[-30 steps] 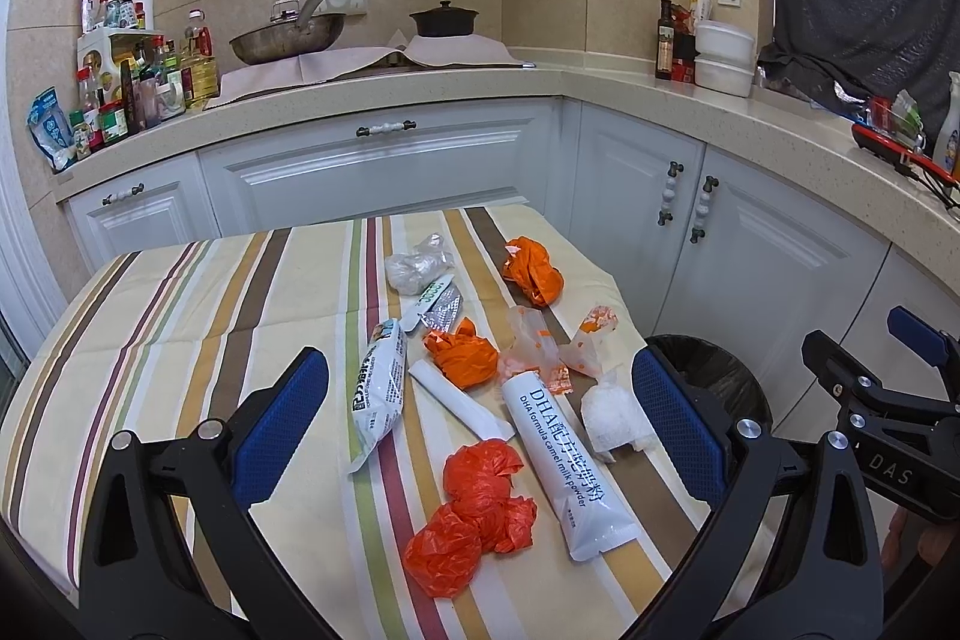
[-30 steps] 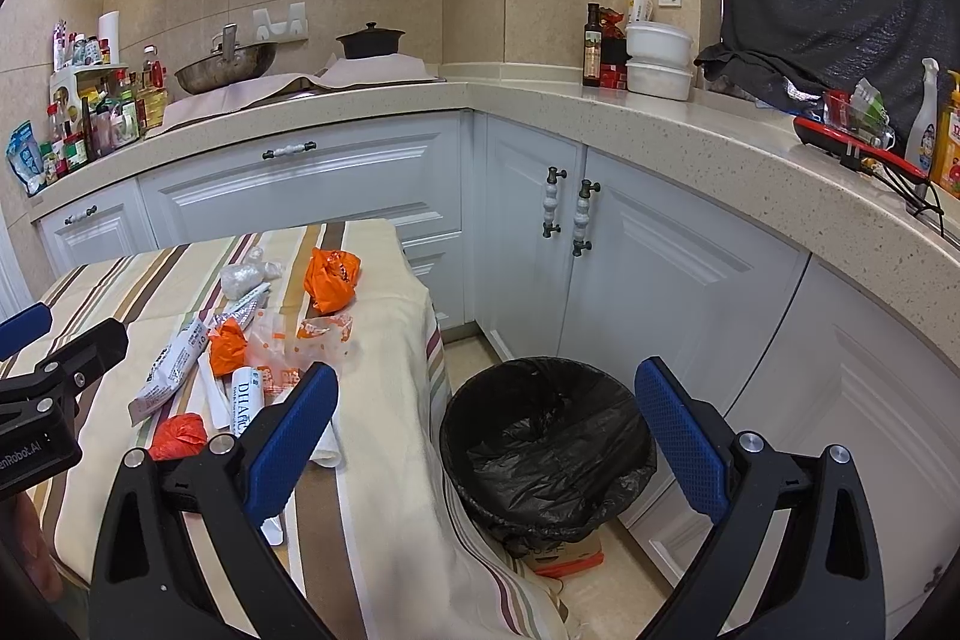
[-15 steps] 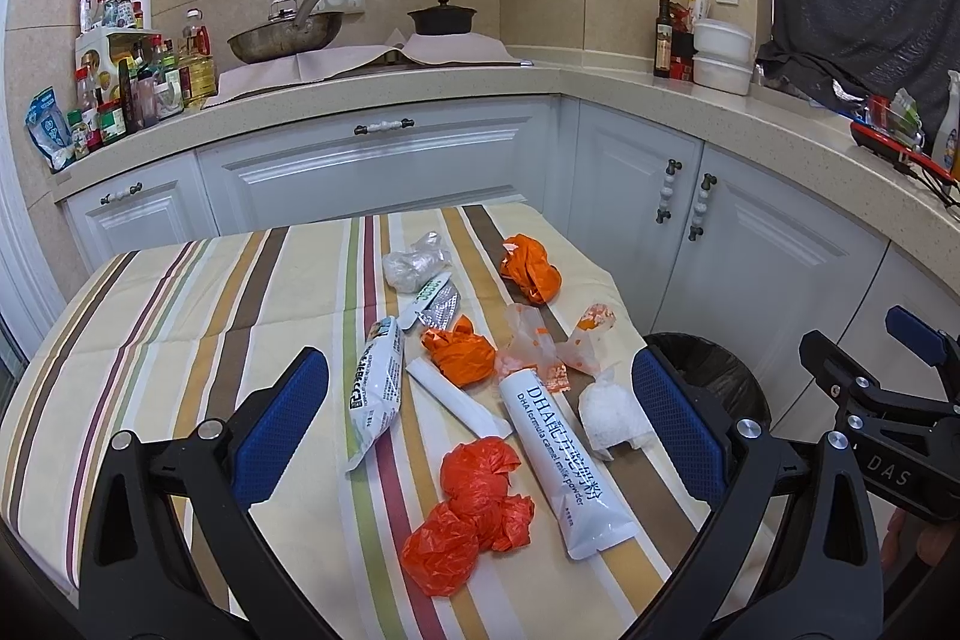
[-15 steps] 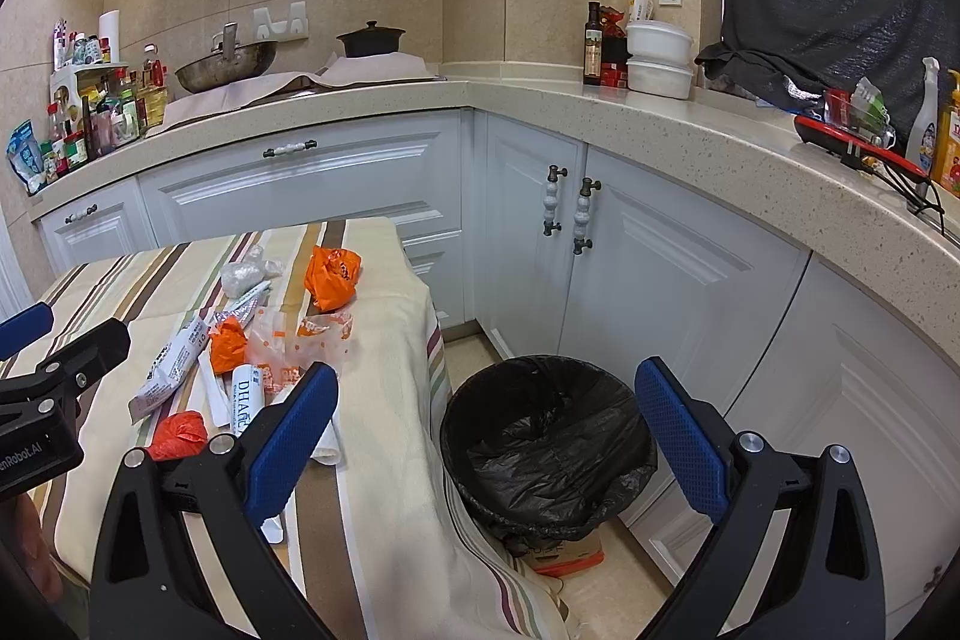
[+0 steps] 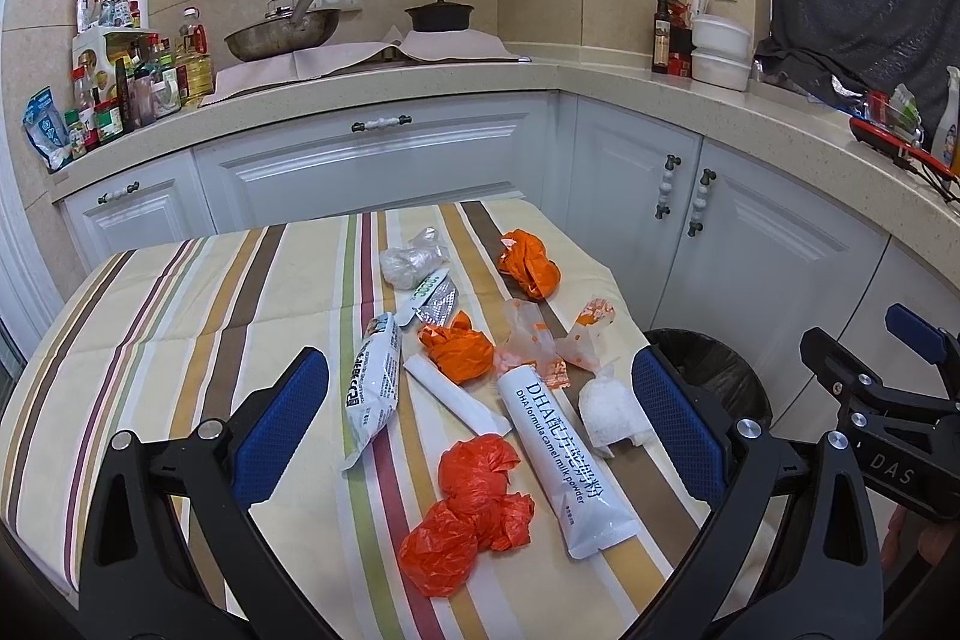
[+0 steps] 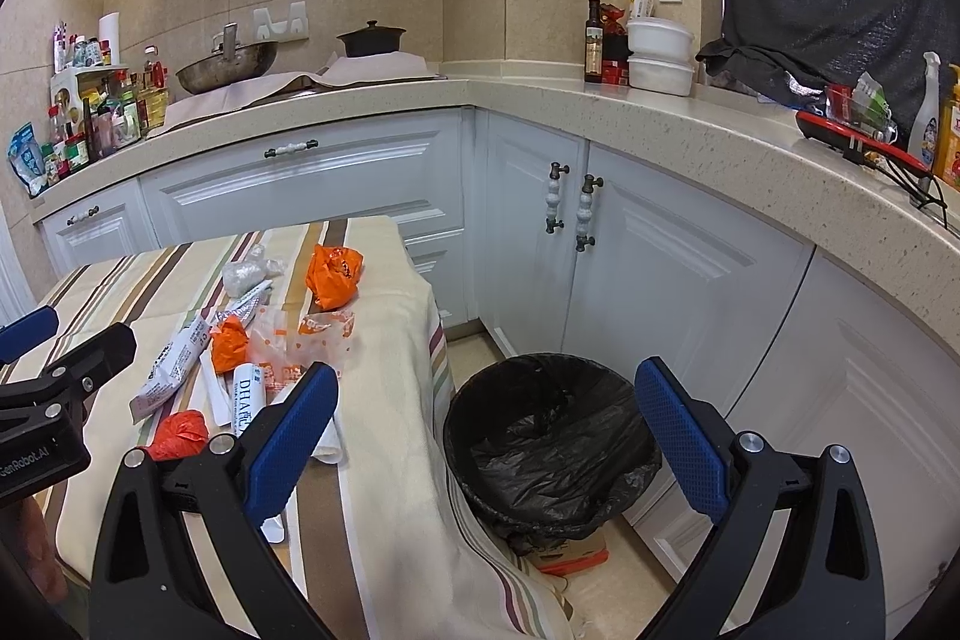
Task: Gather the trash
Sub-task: 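Grasp the red-orange bag with the left gripper while the right gripper grasps the white paper towel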
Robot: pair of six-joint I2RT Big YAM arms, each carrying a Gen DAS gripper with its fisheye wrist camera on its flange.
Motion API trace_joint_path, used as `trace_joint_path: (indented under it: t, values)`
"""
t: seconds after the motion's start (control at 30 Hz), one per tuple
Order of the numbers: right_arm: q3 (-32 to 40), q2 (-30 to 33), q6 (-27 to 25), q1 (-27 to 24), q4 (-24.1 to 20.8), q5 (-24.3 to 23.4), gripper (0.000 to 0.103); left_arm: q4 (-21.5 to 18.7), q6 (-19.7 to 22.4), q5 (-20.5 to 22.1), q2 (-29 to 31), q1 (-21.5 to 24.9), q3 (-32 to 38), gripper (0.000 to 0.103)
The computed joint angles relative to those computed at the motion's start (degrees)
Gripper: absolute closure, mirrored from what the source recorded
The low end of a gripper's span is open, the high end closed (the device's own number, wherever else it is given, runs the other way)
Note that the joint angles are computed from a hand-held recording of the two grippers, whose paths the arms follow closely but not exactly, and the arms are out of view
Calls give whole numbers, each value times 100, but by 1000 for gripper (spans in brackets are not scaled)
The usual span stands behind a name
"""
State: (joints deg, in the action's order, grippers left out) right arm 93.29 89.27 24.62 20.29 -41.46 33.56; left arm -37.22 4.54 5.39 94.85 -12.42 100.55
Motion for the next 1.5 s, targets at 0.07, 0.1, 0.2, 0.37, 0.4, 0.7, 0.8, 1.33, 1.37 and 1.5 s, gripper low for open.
trace_joint_path:
  t: [0.07,0.1,0.2,0.37,0.4,0.7,0.8,1.33,1.37,1.5]
  values:
    - [-67,4,-25,8,127,-127,6,-10,-32,11,56,31,28,4]
    - [-94,15,-52,21,178,-203,6,-12,-41,23,76,61,16,4]
    - [-72,114,-84,68,214,-404,6,-132,22,49,169,182,25,4]
    - [15,373,-9,212,159,-911,6,-271,158,151,205,435,-112,4]
    - [0,403,-55,257,210,-1003,6,-308,211,182,209,490,-151,4]
    - [222,688,-207,366,147,-1289,7,-605,300,355,292,811,-288,5]
    - [248,689,-175,328,215,-1246,7,-695,255,578,297,875,-249,7]
    - [104,644,-84,18,363,-1304,7,-834,710,1104,531,465,-30,38]
    - [94,645,-98,8,394,-1333,7,-930,689,1164,563,471,20,38]
    - [146,697,-147,-23,465,-1432,7,-716,587,1186,457,481,-124,34]
